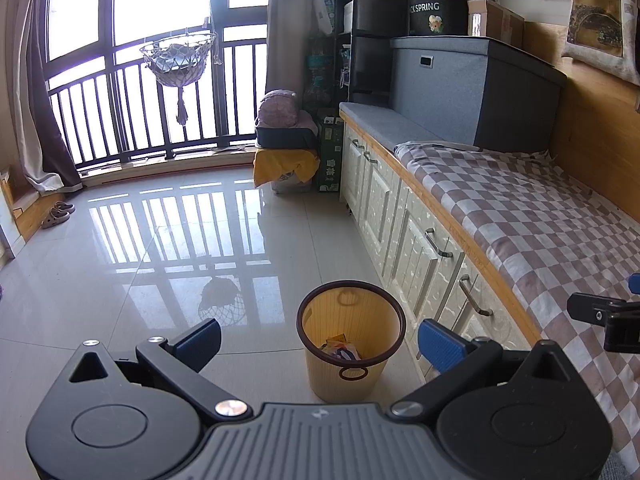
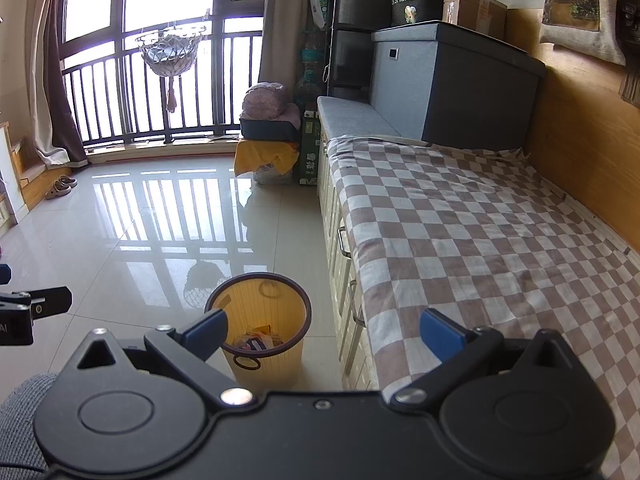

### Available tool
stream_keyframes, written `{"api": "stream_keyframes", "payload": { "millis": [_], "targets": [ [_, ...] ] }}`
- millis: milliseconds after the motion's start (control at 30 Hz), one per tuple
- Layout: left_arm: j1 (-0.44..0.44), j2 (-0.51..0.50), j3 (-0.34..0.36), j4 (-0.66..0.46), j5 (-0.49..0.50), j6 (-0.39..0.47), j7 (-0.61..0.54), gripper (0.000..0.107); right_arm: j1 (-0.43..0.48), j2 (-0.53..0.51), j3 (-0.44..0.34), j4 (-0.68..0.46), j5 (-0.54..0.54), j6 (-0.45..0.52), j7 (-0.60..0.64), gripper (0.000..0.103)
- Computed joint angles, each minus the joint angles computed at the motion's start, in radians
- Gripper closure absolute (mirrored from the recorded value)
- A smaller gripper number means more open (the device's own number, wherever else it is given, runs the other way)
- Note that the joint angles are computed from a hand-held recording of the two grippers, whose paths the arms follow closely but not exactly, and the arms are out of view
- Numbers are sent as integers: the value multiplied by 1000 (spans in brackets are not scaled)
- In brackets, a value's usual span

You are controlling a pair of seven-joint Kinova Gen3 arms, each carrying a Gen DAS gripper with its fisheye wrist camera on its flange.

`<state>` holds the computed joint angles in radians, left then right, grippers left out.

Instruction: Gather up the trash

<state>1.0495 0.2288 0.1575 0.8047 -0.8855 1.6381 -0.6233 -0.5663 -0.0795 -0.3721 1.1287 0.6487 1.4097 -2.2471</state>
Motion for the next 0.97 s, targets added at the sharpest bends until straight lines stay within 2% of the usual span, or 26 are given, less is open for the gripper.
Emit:
{"api": "stream_keyframes", "payload": {
  "millis": [967],
  "targets": [
    [1, -3, 0, 0, -8, 12, -4, 5, 6, -5, 0, 8, -4, -5, 0, 0]
  ]
}}
